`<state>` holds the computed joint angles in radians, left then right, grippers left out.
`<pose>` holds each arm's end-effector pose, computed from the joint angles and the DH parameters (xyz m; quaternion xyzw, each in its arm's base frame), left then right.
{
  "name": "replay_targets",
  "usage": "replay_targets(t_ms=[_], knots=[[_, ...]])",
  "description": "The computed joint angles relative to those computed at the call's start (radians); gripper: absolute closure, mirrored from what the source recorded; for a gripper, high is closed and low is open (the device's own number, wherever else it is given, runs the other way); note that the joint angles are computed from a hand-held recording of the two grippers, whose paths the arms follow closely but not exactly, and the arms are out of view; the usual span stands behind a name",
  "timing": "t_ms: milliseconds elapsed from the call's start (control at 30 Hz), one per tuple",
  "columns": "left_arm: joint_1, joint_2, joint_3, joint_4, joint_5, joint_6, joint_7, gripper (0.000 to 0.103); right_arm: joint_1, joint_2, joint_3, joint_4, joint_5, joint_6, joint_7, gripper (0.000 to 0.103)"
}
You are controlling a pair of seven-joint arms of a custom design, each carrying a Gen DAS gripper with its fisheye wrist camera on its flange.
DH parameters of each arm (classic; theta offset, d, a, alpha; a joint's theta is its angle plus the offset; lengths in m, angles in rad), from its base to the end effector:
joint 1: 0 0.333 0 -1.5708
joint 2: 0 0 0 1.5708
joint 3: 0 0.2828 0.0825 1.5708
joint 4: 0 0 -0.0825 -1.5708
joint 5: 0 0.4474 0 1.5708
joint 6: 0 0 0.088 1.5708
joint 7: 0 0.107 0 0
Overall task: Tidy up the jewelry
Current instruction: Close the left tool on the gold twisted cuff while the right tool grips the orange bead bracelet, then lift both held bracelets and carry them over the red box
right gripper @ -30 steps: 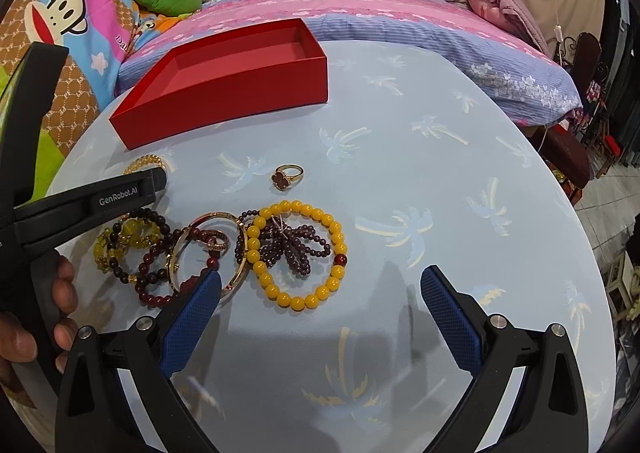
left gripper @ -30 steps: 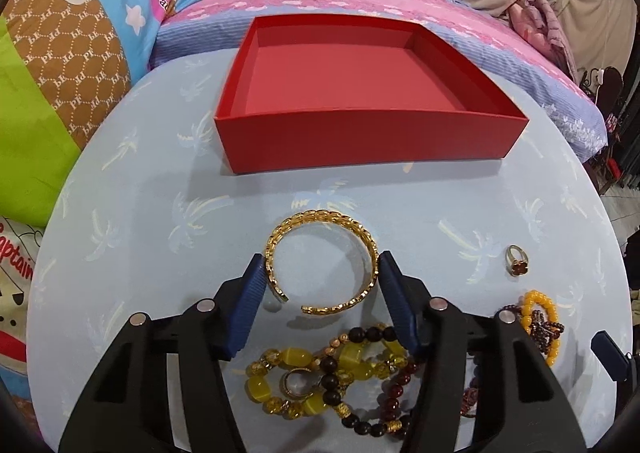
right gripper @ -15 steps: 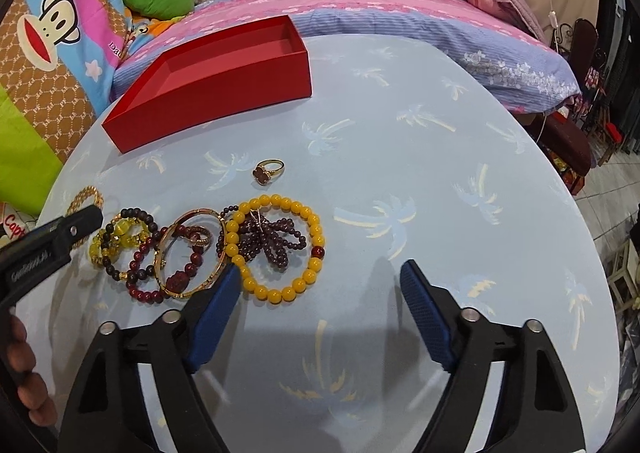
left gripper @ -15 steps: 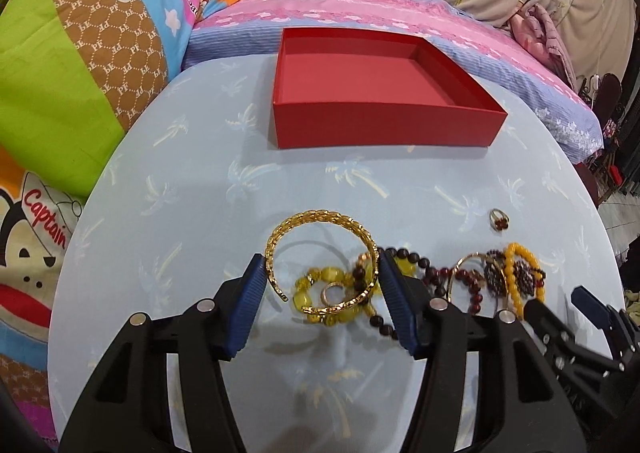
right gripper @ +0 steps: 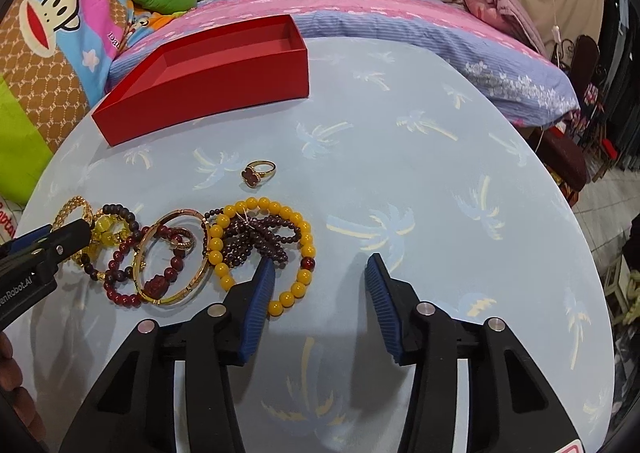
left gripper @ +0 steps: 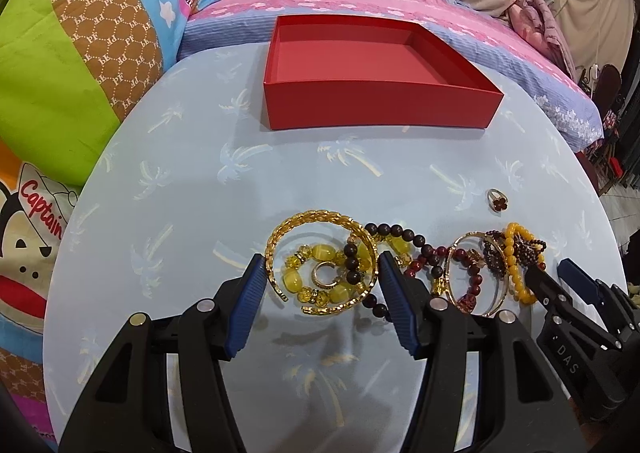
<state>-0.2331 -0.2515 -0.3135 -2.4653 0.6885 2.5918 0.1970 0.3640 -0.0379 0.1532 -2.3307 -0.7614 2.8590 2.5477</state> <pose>0.4536 -0.2857 0.3475 -0.7628 0.5690 -0.2035 0.2300 0.4887 0.3213 0.3301 -0.7370 0.5911 -0.2114 0.2503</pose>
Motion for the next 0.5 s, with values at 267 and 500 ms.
replay_targets(t_ms=[267, 500], knots=[[-0.005, -0.014, -0.001, -0.008, -0.007, 0.003, 0.001, 0.048, 0.014, -0.005, 0.001, -0.015, 0.134, 0.035, -0.134, 0.096], [-0.005, -0.065, -0.006, -0.032, -0.018, -0.002, -0.001, 0.048, 0.006, -0.062, 0.013, -0.059, 0.343, 0.078, -0.285, 0.096]])
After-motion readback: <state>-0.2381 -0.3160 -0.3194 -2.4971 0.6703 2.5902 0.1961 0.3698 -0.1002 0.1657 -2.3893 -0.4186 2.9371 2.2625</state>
